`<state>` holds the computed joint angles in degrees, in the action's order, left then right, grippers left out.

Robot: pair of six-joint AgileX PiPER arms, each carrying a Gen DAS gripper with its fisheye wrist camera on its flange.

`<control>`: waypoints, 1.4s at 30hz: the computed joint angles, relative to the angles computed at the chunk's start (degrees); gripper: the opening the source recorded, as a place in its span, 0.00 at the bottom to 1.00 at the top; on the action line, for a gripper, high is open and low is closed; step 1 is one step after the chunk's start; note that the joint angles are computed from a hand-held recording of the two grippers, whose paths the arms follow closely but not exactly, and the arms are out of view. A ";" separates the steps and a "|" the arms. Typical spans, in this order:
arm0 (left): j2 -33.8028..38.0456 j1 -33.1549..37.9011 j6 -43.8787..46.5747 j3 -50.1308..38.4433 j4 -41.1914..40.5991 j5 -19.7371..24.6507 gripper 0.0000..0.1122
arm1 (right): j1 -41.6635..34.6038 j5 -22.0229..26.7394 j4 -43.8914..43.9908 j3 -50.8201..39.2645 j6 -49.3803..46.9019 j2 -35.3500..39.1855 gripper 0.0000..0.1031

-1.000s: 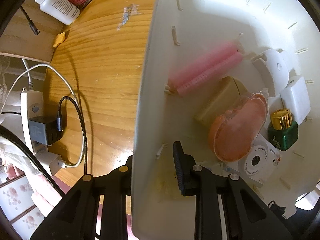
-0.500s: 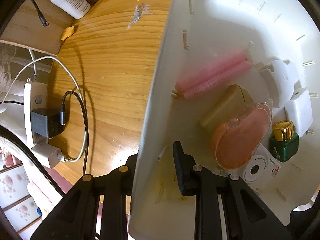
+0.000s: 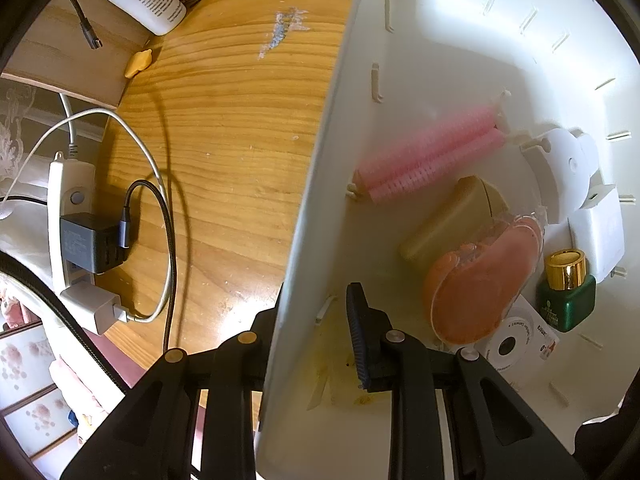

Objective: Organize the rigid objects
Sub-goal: 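Move the right tool to the Rubik's cube on the desk, then close the right tool on the Rubik's cube, then lift the Rubik's cube with the right tool toward the tray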

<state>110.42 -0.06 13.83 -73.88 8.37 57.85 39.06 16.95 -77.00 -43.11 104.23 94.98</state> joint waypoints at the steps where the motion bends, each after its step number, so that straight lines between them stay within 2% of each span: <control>1: 0.02 0.10 0.06 0.00 -0.05 -0.09 0.24 | -0.21 -0.16 -0.67 0.00 0.91 0.28 0.82; 2: 0.07 0.13 0.10 0.03 -0.06 -0.18 0.25 | -0.58 -0.54 -0.66 -0.08 1.22 0.58 0.82; 5: 0.07 0.21 0.04 0.30 -0.03 -0.54 0.25 | -1.08 -0.78 -0.19 -0.43 1.76 1.50 0.69; 6: 0.13 0.23 0.04 0.30 -0.14 -0.60 0.25 | -0.95 -0.31 -0.07 -0.54 1.96 1.68 0.68; 10: 0.58 0.69 0.61 -0.01 -0.79 -0.81 0.25 | -0.57 0.24 -1.86 -0.25 3.62 1.62 0.67; 15: 0.85 1.12 0.87 -0.01 -0.97 -1.19 0.25 | 0.33 2.71 5.28 -1.15 -3.11 1.28 0.66; 19: 1.01 1.22 1.27 -0.21 -0.98 -0.71 0.25 | 1.63 5.01 9.16 -0.97 -4.90 -0.19 0.65; 22: 1.06 1.46 1.93 -0.16 -1.23 -0.40 0.25 | 3.66 7.69 14.41 -1.00 -6.82 -1.74 0.62; 28: 1.51 2.32 4.56 -0.31 -2.42 0.32 0.25 | 9.33 13.45 22.82 -2.50 -6.92 -3.72 0.62; 36: 0.27 3.94 10.36 0.53 -4.58 1.00 0.26 | 18.97 21.15 30.37 -5.05 -0.02 -3.90 0.61; 42: -0.75 4.78 14.77 0.76 -6.30 2.10 0.26 | 25.98 29.25 34.66 -7.14 7.98 -3.78 0.61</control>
<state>109.67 4.72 28.60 -73.13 2.06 59.95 65.04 46.20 -42.34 -50.25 112.21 91.20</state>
